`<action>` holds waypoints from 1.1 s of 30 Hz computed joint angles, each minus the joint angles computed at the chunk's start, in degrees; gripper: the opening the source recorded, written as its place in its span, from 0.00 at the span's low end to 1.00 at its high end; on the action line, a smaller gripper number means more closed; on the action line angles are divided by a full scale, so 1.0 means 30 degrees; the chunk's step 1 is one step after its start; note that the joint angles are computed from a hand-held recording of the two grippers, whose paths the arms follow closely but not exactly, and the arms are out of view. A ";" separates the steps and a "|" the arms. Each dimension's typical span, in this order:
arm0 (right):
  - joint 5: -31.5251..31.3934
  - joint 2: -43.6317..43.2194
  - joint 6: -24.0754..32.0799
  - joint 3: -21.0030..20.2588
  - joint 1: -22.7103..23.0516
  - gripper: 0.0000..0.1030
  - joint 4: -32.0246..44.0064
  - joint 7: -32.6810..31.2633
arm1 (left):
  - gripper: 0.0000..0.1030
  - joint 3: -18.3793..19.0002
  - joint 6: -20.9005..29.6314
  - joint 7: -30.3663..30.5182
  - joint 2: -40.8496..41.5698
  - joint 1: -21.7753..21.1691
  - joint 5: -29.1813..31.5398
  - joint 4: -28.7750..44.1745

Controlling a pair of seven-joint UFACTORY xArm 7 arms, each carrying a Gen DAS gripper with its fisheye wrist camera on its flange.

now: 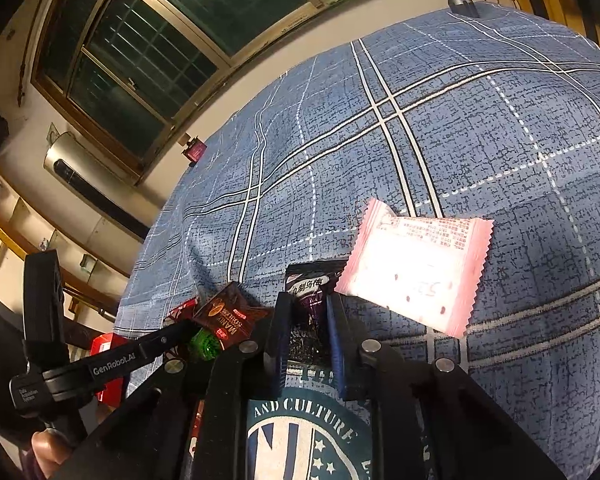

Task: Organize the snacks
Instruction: 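Grasp the purple packet with the right gripper while the left grasps the red-white candy, then carry both packets to the red box and open both grippers over it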

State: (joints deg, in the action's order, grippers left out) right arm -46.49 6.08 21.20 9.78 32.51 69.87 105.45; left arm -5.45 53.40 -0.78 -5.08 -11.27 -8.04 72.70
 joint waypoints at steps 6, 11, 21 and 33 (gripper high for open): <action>-0.1271 -0.0692 -0.0853 -0.0017 -0.0267 0.16 -0.0746 0.1689 | 0.19 0.0807 0.0950 0.1749 -0.1749 0.0594 -0.0856 -0.1336; -0.1456 -0.1220 -0.1785 0.0336 -0.0571 0.16 -0.1203 0.3063 | 0.19 0.1355 0.1765 0.3076 -0.3371 0.0909 -0.1622 -0.2249; -0.4916 -0.3148 -0.2314 0.2388 -0.0974 0.16 -0.1952 0.8617 | 0.19 0.2370 0.3015 0.5284 -0.7398 0.1176 -0.3026 -0.4337; -0.8108 -0.2088 0.0345 0.4088 0.0750 0.16 -0.0116 1.3369 | 0.19 0.3469 0.4074 0.6948 -1.0084 0.0993 -0.4103 -0.5162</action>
